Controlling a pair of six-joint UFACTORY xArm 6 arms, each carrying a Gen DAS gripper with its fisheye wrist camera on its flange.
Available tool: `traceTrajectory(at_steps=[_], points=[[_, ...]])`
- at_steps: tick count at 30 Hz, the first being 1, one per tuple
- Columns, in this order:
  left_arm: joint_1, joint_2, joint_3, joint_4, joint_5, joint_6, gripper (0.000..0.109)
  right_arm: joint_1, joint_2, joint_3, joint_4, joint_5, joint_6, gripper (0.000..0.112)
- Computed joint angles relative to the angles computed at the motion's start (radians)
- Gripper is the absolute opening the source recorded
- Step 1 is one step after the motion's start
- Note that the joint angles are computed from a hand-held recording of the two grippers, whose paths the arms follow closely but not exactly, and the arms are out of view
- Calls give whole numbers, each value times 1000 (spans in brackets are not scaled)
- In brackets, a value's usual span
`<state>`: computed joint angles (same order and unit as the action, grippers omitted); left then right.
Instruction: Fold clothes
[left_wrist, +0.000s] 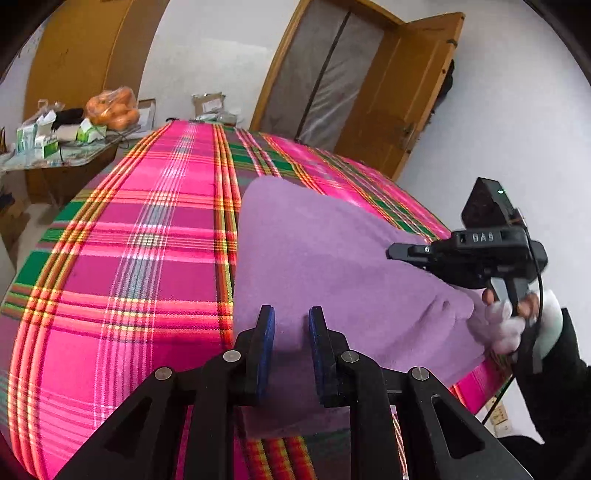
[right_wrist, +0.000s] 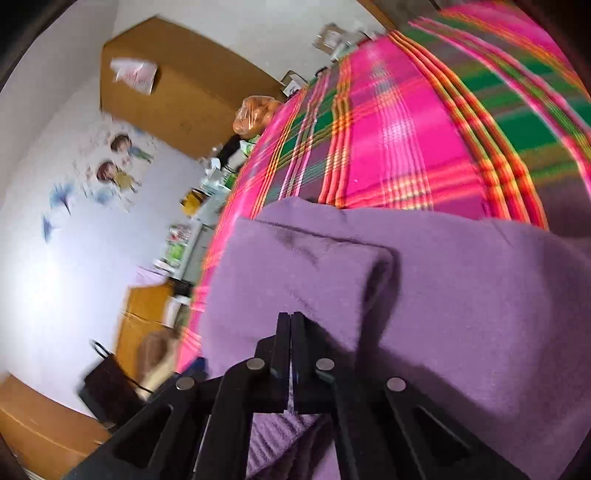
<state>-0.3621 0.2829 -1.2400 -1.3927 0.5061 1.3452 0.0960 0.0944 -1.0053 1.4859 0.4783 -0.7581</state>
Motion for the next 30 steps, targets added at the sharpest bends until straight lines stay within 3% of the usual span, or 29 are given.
traceTrajectory(at_steps=[4, 8, 9, 12, 19, 25, 30], points=[[5, 12, -33, 21, 17, -38, 20, 17, -20, -27, -79, -46, 5, 5], [-24, 40, -89, 44, -25, -57, 20, 14, 65, -123, -165, -48, 62, 5], [-31, 52, -103, 71, -36, -81, 20, 7, 95, -145, -163, -49, 66, 0], [-45, 91, -133, 211, -58, -207, 20, -44, 139, -156, -7, 50, -14, 0], [-41, 102, -205, 238, -50, -229, 20, -93, 150, -148, 125, 164, -116, 0], [-61, 305, -533, 543, 29, -480, 20, -162, 146, -106, 303, 322, -235, 7], [-58, 583, -947, 830, 250, -768, 20, -195, 156, -104, 328, 393, -249, 10]])
